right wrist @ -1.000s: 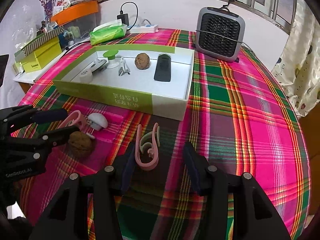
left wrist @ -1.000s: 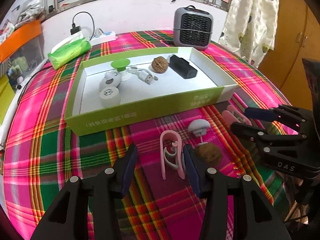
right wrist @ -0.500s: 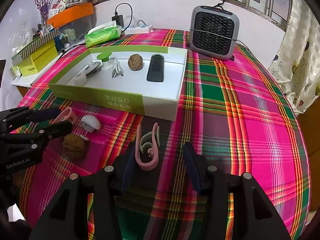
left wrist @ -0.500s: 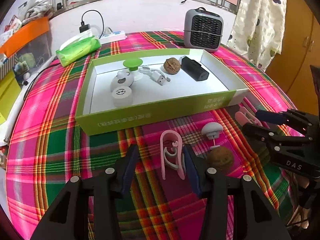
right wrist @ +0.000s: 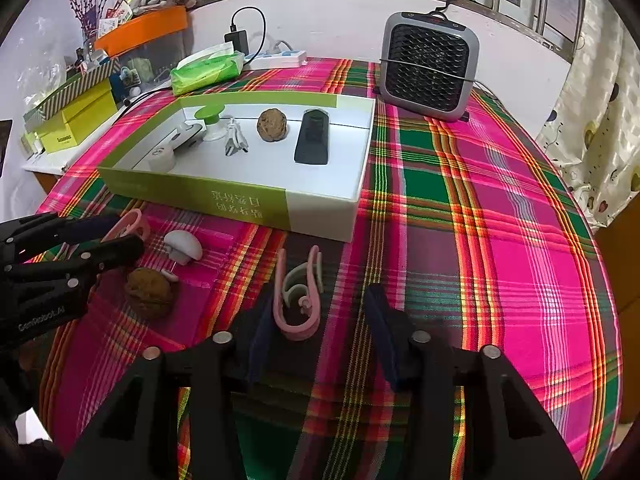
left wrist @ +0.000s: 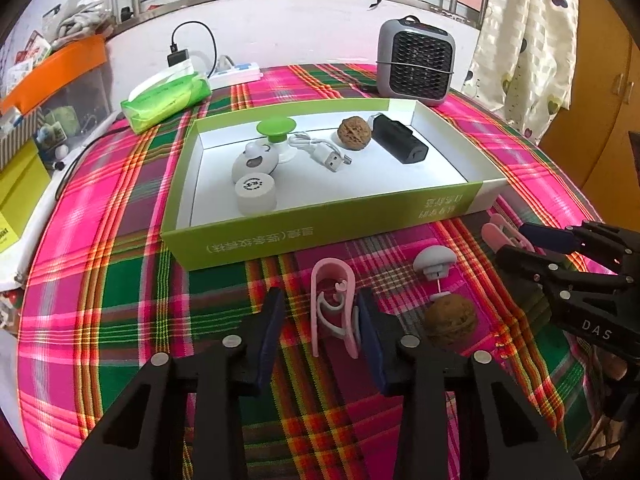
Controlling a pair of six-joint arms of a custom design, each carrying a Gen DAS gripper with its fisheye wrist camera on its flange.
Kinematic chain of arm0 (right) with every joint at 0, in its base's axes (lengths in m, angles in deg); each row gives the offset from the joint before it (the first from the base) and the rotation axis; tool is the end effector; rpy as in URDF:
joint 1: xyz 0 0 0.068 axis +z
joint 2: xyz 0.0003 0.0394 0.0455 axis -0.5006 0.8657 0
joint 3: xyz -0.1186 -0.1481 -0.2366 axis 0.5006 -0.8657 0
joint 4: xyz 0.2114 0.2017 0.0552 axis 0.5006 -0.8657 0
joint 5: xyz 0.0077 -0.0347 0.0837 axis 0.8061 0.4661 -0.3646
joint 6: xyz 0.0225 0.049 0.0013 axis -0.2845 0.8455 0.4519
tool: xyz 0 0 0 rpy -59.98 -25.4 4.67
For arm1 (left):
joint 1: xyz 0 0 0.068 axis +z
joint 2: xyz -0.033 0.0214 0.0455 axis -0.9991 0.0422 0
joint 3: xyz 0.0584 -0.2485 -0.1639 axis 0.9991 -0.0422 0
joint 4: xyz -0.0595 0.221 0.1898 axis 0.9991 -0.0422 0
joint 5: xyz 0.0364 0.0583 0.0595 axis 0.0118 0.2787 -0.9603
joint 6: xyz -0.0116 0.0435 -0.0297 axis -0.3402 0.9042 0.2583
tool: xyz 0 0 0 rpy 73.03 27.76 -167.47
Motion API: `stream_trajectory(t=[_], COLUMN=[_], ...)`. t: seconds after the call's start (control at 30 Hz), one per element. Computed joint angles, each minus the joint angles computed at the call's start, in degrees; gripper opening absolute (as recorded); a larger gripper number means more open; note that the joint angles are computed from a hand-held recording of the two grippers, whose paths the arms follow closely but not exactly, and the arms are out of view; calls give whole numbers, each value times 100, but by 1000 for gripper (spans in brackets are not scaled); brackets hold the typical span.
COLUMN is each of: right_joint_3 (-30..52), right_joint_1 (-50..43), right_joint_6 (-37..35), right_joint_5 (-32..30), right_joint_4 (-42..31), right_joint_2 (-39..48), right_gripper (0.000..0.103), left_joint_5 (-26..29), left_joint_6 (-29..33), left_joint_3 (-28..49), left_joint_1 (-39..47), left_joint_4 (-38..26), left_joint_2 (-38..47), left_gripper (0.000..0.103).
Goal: Organize objects
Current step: 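Grasp a pink clip with the left gripper while the right grasps another pink clip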
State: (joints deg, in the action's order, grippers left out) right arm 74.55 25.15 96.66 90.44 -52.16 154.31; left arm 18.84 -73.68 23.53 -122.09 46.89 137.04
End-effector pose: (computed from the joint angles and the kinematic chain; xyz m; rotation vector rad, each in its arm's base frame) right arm 0.1449 0.1778 0.0399 -0.0914 2.4605 0.0235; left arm 0.2029 -0.1371 0.0406 0.5764 2.3955 -0.2406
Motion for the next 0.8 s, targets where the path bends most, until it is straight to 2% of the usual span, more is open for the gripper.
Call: stream_trajectory(t=[0.33,0.6,0.8], right_joint_3=[-28,-60,-62], right_joint_1=[12,-29,-28], right_joint_6=[-54,-40,-36], right_joint_5=[-23,-41,-42], right_joint_4=[53,92,99], right_joint_2=[-28,-45,-44], right_gripper=[28,24,24], left_joint_5=[-22,1,59], left_joint_6=[16,37,48], left_joint_3=[-13,-24,-32], left_joint_1=[32,96,165], left_joint_4=[33,47,62], left_joint_2=[14,5,4], left_gripper=[27,22,22])
